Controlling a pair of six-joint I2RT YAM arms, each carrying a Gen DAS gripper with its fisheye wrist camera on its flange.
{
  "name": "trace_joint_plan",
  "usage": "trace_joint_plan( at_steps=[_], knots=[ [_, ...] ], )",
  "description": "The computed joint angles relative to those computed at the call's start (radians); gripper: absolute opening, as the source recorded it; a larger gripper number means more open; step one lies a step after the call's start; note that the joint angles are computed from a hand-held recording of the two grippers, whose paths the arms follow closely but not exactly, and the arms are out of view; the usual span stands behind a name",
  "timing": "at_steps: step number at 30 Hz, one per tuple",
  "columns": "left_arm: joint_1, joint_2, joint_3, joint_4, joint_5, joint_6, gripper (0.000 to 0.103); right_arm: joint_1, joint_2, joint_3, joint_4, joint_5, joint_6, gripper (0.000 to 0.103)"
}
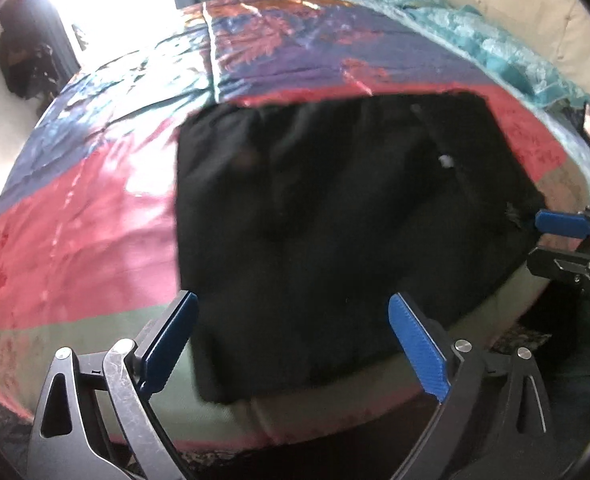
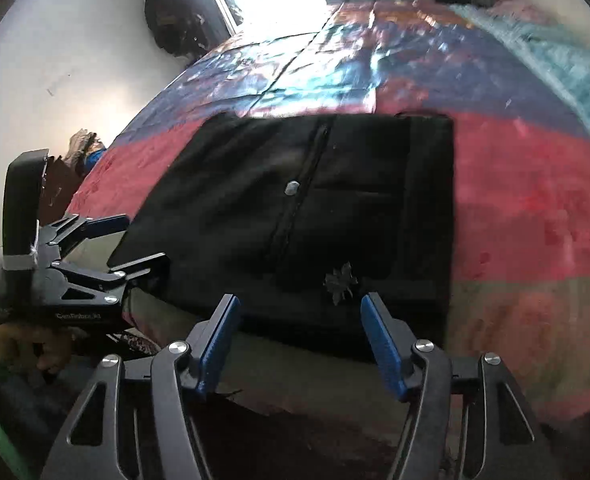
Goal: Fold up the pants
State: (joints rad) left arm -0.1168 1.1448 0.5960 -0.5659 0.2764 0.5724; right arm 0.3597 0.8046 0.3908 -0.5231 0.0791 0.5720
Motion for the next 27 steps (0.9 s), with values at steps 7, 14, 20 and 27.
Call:
trace_joint_plan(
  at_steps=[7,14,20,27],
  knots=[
    [0.139,-0.025,0.046,-0.072,0.006,0.004,0.097,0.176,-0.088,0.057,-0.191,0.26,0.184,0.097],
    [0.182,-0.082,0.022,-0.072,-0.018,0.032,0.097,0.253,-0.121,0.031,-0.231,0.307,0.364,0.097],
    [0.203,-0.093,0.024,-0.08,-0.021,0.047,0.097,0.334,-0.079,0.037,-0.241,0.356,0.424,0.097],
    [0.231,-0.056,0.022,-0.092,-0.019,0.065,0.097,0.34,-0.065,0.022,-0.255,0.349,0.46,0.097]
  ],
)
